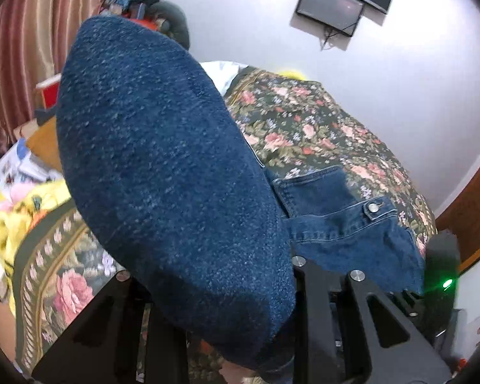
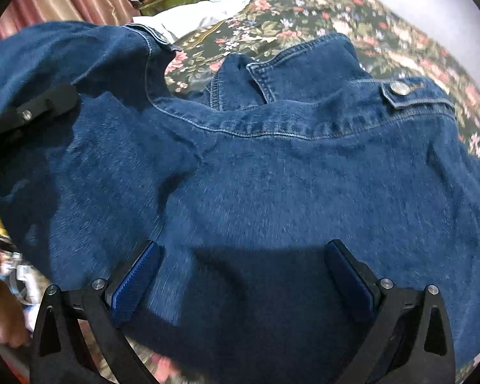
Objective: Fold large clothes
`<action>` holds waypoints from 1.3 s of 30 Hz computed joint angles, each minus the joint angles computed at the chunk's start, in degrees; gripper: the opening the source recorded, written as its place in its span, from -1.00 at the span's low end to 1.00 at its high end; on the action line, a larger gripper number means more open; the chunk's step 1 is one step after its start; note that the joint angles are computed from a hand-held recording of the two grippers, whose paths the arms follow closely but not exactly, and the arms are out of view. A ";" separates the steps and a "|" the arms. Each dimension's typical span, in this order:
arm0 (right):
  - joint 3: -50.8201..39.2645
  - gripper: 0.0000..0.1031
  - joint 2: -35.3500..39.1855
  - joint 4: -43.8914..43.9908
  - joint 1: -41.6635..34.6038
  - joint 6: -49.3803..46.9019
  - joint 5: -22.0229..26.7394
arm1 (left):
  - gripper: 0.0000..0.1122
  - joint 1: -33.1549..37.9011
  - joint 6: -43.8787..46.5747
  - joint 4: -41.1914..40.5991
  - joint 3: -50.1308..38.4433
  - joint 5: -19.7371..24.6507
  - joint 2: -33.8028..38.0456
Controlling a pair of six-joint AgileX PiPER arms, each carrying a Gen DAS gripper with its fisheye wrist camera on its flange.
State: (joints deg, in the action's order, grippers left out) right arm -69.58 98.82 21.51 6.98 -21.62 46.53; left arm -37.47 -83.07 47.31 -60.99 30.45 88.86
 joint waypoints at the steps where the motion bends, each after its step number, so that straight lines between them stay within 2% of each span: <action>1: 0.55 0.99 -1.83 1.81 -2.48 -1.05 0.99 | -0.54 -1.20 -0.01 1.34 -1.04 1.36 0.15; 5: 3.07 0.99 -9.54 6.35 -13.44 -6.47 3.10 | -0.54 -7.91 2.60 7.76 -10.06 9.10 4.45; 9: 4.86 0.99 -16.37 5.80 -25.86 -11.36 3.36 | -0.55 -14.03 7.03 11.62 -20.81 14.47 10.70; 11: 4.23 0.99 -17.84 8.50 -33.40 -14.99 6.11 | -0.55 -17.69 10.07 13.44 -26.80 16.00 14.84; 14: 2.55 0.99 -18.31 13.28 -44.91 -20.43 11.66 | -0.55 -21.31 17.90 9.23 -34.83 15.36 20.96; 17: 1.78 0.99 -18.78 15.50 -52.92 -23.95 14.36 | -0.55 -23.55 27.02 1.02 -40.44 14.62 26.46; 19: 1.08 0.99 -18.71 16.11 -57.42 -26.03 16.20 | -0.55 -25.01 32.44 -2.85 -42.01 15.07 28.92; 22: 0.64 0.99 -18.64 16.61 -63.66 -29.70 20.03 | -0.54 -27.21 38.08 -4.43 -41.84 17.07 30.77; 28: 1.30 0.99 -19.05 16.50 -64.12 -31.12 21.55 | -0.41 -28.02 44.70 -8.32 -38.54 19.82 28.74; 30: 1.68 0.99 -20.12 17.67 -62.76 -31.47 21.96 | -0.24 -27.66 44.91 -10.28 -36.71 19.45 27.38; 32: 1.56 0.99 -21.52 18.57 -60.95 -31.20 22.57 | 0.22 -26.12 47.55 -16.29 -33.27 16.27 24.03; 35: 0.90 0.99 -22.98 19.74 -57.61 -30.00 23.16 | 0.27 -24.85 49.90 -22.63 -26.61 10.82 17.31; 39: 0.18 0.99 -24.03 19.98 -51.27 -26.58 22.34 | 0.27 -23.99 44.48 -21.04 -20.87 10.17 10.37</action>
State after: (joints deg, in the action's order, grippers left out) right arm -69.40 74.79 41.49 -44.28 -48.20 68.87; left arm -61.47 -38.59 26.27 -81.86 40.62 99.24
